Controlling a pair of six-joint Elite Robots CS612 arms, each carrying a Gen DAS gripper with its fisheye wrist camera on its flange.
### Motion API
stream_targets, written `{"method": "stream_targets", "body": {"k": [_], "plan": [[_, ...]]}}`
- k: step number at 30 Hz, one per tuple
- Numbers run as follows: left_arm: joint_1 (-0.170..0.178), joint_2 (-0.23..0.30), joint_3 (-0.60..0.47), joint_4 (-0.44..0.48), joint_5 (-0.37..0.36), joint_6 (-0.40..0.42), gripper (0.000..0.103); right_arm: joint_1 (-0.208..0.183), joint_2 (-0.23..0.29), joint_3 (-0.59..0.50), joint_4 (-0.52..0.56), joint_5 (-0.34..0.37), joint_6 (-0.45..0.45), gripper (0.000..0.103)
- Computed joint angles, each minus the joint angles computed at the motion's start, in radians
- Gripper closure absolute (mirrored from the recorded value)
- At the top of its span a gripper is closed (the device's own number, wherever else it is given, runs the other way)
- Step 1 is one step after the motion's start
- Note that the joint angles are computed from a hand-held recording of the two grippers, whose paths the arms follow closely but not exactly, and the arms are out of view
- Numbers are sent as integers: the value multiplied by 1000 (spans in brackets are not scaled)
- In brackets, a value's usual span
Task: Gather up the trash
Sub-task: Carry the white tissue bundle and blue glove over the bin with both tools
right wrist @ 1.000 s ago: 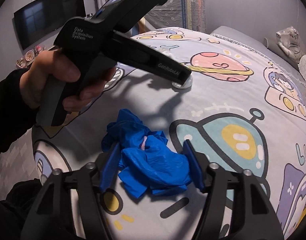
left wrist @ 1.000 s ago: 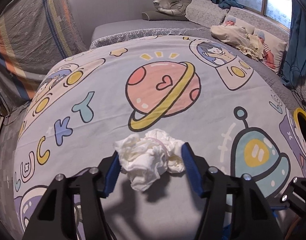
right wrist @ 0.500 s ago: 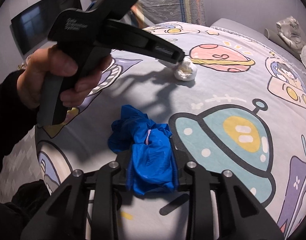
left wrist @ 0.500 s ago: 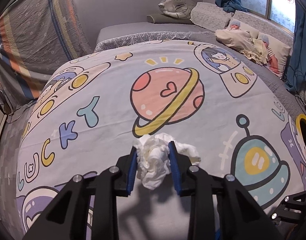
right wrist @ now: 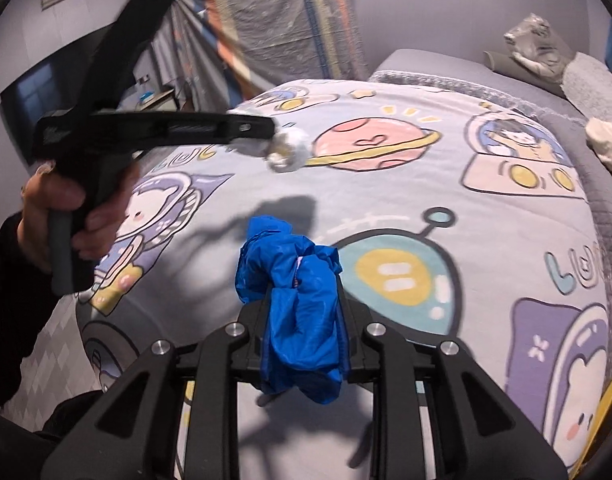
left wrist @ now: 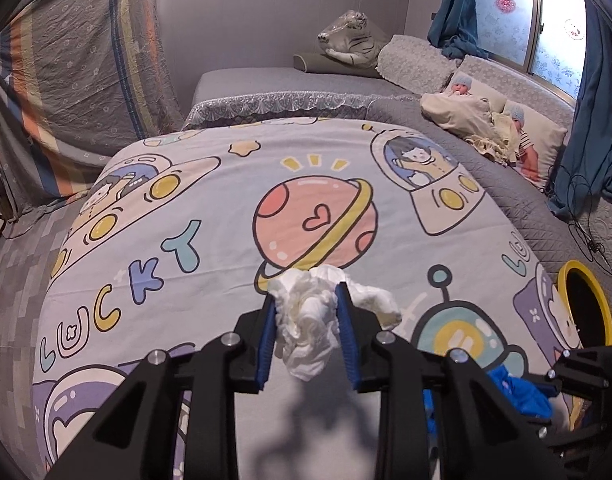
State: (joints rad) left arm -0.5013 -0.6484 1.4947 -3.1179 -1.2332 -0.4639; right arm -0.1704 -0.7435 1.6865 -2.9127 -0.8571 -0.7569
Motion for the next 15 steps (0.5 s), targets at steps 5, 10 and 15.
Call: {"method": "stream_targets", "body": {"k": [5, 10, 15], "plan": [[-12, -9, 9, -20, -9, 2, 76, -16, 4, -1, -34, 2, 52, 80], [-23, -8, 4, -15, -39, -11, 77, -36, 11, -2, -88, 7, 113, 81], [-39, -6, 0, -22, -52, -4, 77, -57, 23, -14, -134, 10, 170, 80]]}}
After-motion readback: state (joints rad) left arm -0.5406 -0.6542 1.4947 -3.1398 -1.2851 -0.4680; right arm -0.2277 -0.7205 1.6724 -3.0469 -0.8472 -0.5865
